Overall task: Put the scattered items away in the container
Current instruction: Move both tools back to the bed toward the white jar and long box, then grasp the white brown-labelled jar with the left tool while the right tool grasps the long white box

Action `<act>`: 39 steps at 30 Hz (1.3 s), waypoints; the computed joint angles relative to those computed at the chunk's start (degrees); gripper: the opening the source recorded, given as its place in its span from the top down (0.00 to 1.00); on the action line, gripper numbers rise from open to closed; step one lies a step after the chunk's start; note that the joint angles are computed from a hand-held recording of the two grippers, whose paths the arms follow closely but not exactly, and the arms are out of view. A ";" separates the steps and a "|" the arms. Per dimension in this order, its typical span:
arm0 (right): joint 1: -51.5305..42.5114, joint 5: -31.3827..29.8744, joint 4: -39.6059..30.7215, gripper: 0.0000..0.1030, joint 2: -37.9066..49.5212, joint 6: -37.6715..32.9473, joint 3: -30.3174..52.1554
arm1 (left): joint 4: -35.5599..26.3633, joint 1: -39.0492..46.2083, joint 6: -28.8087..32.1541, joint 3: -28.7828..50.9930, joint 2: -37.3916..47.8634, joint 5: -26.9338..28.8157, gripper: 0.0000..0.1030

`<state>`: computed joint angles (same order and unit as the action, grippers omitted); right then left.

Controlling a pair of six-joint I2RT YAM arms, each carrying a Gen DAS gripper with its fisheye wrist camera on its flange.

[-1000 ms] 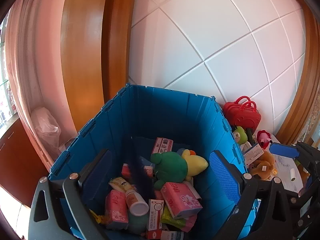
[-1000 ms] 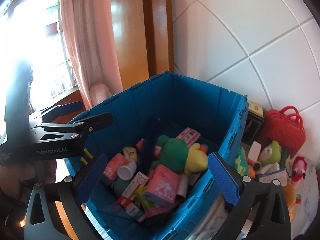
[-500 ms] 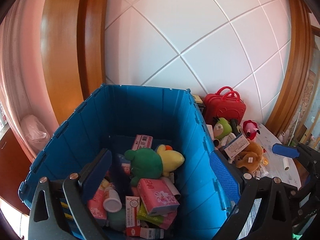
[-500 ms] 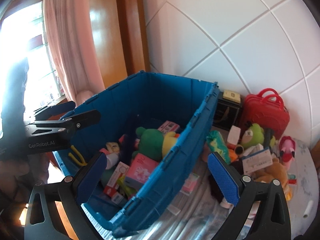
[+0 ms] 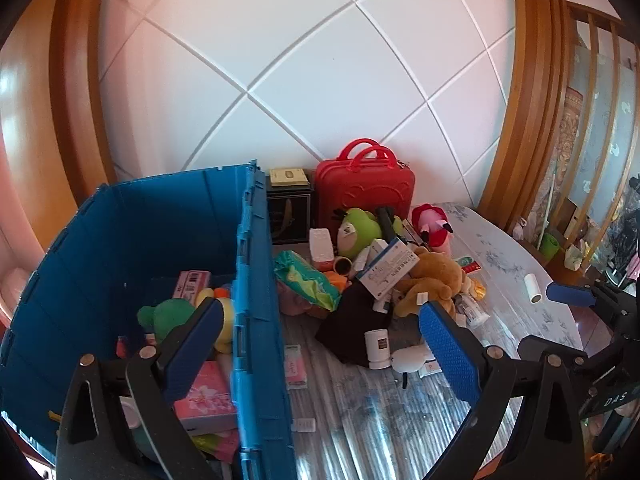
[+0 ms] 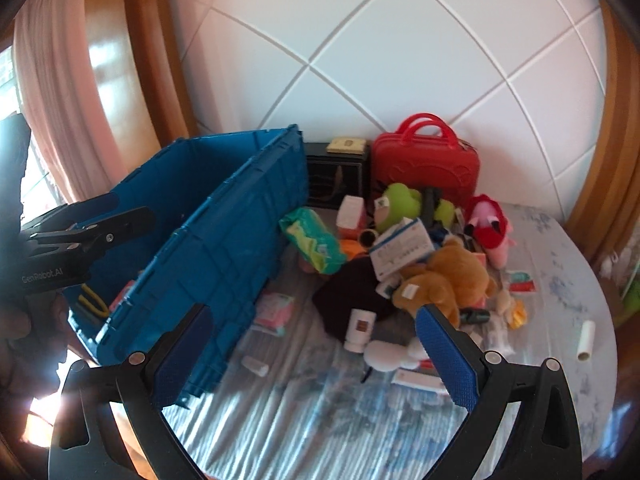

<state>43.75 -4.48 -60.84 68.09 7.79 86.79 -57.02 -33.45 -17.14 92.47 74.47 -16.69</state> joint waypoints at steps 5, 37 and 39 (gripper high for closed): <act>-14.01 -7.99 -1.44 0.01 -2.52 -8.07 -3.92 | 0.68 -6.78 -3.76 1.72 6.14 -3.31 0.03; -32.74 -14.05 29.45 0.01 24.46 -33.98 -32.85 | 12.91 -3.61 -9.56 15.58 58.05 4.54 0.16; -31.90 -13.29 30.92 0.01 27.18 -34.53 -32.14 | 12.57 -3.50 -9.29 17.05 59.78 5.27 0.16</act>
<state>11.85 -17.76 -29.93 95.27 -26.74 54.65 -44.45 -36.95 -26.43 109.51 134.25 -11.43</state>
